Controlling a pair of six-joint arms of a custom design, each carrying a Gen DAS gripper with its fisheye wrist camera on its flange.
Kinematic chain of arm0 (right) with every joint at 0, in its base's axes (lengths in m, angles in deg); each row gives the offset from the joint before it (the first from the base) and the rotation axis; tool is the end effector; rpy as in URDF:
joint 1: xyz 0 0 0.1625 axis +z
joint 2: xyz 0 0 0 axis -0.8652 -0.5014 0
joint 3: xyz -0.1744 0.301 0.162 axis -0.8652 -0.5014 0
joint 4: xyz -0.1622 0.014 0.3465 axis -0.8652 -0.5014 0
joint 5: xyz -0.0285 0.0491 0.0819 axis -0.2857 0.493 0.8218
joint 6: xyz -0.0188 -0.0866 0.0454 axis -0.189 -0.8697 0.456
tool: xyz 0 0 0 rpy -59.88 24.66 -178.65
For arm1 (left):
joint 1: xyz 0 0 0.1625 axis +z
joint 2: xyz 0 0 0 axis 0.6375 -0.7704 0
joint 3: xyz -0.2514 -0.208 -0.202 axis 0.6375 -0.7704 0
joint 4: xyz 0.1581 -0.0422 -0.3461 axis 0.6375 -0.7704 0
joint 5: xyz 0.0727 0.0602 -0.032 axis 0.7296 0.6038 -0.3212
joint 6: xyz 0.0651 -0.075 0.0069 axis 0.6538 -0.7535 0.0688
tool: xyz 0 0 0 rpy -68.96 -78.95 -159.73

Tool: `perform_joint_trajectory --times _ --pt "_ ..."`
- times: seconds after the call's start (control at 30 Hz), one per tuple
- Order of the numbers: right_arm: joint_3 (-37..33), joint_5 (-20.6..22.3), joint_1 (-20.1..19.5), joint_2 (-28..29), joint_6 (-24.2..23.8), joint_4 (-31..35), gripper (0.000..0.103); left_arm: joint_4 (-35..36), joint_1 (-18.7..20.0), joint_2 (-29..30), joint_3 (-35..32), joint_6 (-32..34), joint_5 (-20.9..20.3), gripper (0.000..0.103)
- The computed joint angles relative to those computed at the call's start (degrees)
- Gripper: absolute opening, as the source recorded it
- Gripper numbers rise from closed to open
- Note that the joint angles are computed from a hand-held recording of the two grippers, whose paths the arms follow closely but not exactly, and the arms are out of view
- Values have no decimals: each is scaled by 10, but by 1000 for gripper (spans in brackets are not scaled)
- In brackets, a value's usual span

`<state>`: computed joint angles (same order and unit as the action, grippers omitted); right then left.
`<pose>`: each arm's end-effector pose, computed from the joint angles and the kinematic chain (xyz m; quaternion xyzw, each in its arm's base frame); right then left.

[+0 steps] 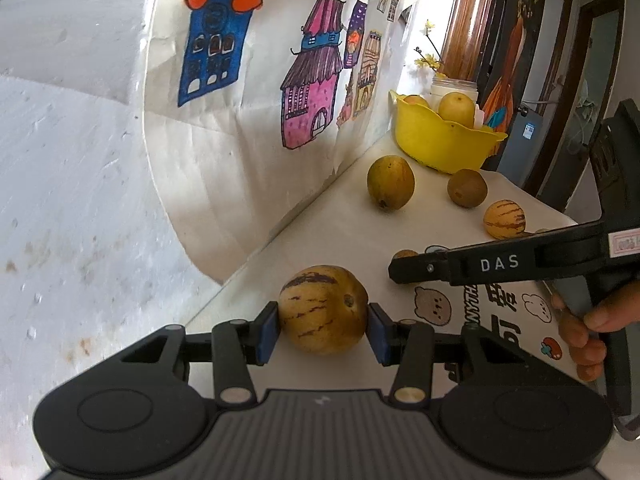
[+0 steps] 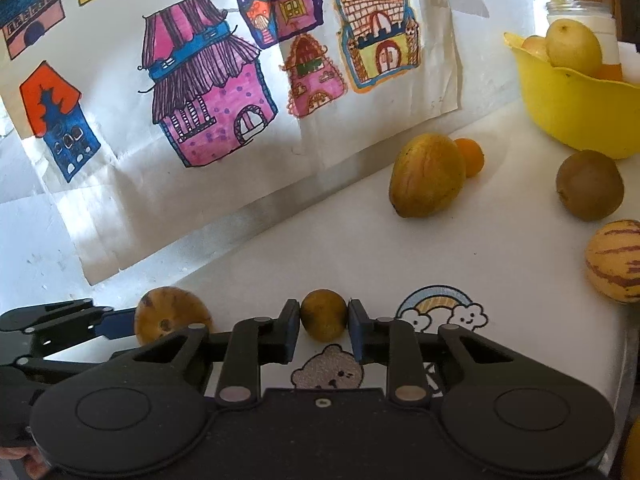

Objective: Organize fruits
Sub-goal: 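Carry the melon and longan onto the metal tray while lowering both tools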

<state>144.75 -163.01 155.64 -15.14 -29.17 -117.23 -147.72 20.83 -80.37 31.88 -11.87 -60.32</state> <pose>0.1627 -0.6245 0.1160 0.1727 -0.9027 0.3305 0.2149 -0.1346 -0.5941 0.1334 0.3087 0.8801 -0.3138 0.1780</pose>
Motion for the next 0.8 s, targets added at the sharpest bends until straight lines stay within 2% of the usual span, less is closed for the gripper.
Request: perform_joint_trajectory --times 0.23,0.37,0.57,0.8 --pt "64 8 6 -33 -3 -51 27 -13 -13 -20 34 -10 1 50" --pt "118 17 13 -72 -16 -84 27 -14 -22 -37 59 -17 -9 50" --pt "210 38 10 -136 -5 -146 27 -25 -43 -55 96 -30 -18 50" --pt "322 35 -5 -205 -8 -249 27 -53 -68 -61 135 -63 -49 50"
